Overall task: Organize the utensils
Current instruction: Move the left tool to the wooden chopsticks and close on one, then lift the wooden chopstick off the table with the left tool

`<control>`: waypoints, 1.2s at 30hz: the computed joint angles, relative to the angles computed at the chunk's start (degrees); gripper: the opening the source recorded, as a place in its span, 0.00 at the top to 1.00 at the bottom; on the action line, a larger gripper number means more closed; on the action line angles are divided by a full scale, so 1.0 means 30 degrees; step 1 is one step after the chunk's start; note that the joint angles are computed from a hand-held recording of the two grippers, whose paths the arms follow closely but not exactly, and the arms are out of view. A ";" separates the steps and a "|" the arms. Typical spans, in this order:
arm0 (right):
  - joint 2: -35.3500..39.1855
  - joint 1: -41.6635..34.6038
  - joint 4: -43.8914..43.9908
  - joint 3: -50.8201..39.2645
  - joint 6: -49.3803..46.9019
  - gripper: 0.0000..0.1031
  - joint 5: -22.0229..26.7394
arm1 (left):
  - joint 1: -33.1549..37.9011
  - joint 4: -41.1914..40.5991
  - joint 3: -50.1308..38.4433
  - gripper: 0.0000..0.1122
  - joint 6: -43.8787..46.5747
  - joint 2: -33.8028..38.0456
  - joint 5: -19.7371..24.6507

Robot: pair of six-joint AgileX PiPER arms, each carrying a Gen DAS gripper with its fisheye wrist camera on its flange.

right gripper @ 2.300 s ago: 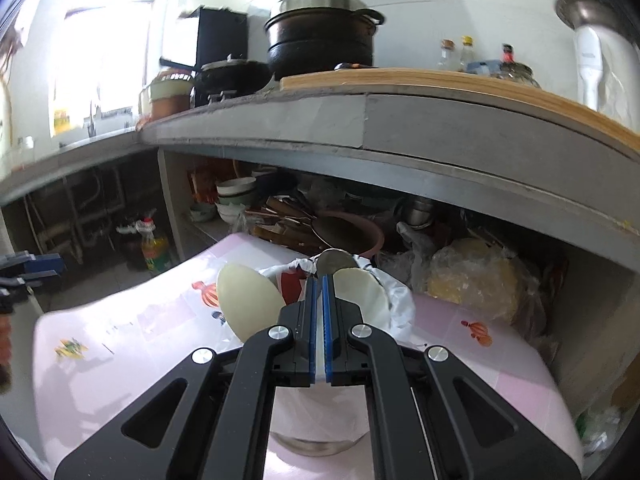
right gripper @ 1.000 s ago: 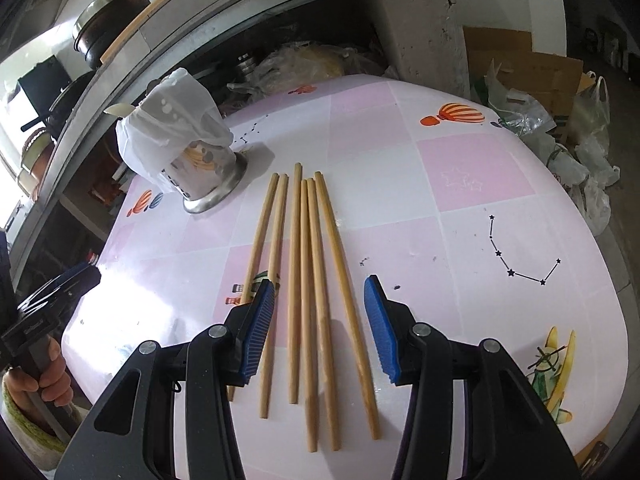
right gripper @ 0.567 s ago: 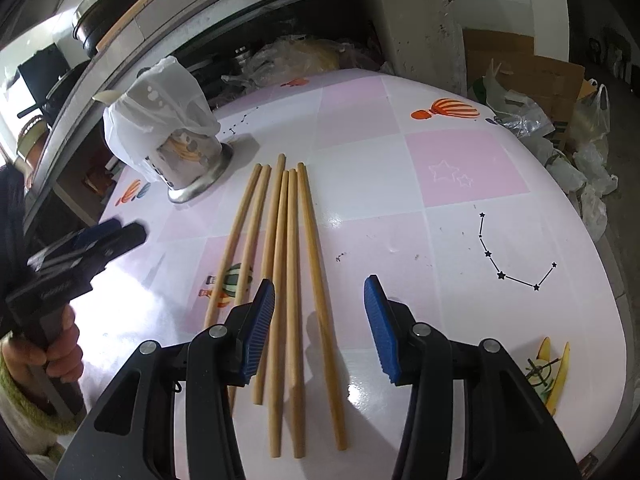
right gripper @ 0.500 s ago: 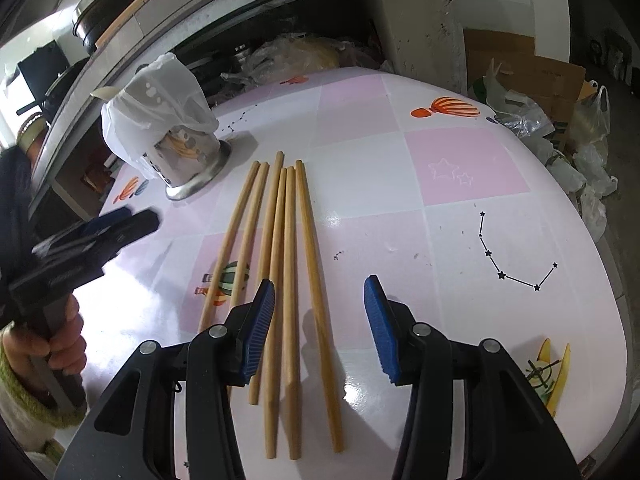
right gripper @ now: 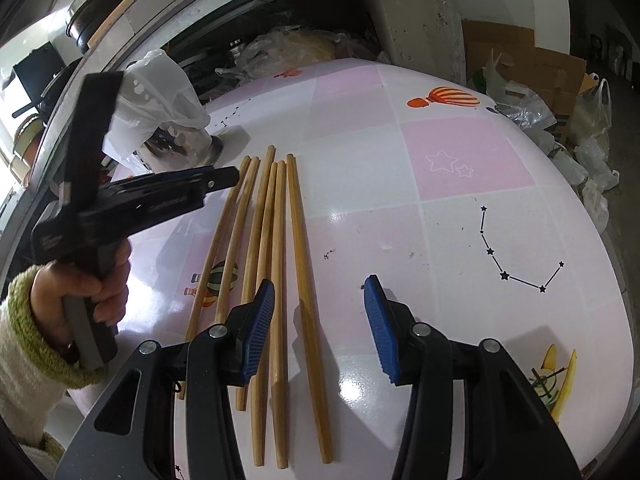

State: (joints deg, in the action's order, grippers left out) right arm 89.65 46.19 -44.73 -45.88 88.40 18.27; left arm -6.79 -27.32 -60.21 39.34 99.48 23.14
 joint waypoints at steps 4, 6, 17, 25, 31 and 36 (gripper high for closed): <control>-0.0003 0.0007 -0.0037 0.0008 0.0047 0.55 -0.0012 | -0.0500 0.2494 -0.0887 0.83 -0.2462 0.0872 0.0024; 0.0007 -0.0020 -0.0096 0.0019 0.0106 0.55 -0.0027 | -0.0631 0.2880 -0.0957 0.83 -0.2780 0.0989 -0.0126; -0.0187 0.0013 -0.0165 0.0112 0.0289 0.55 0.0042 | -0.0459 0.5184 0.0210 0.95 -0.5141 -0.0132 0.0122; -0.0324 0.0321 -0.0307 0.0001 0.0412 0.55 0.0281 | 0.0846 0.4794 0.1998 0.96 -0.4387 -0.2075 0.1538; -0.0321 0.0585 -0.0104 -0.0207 0.0189 0.55 0.0550 | 0.1047 0.4625 0.2008 0.85 -0.3148 -0.2254 0.2192; -0.0453 0.0710 -0.0212 -0.0269 0.0368 0.55 0.0825 | 0.0896 0.5239 0.1384 0.78 -0.3281 -0.1929 0.2781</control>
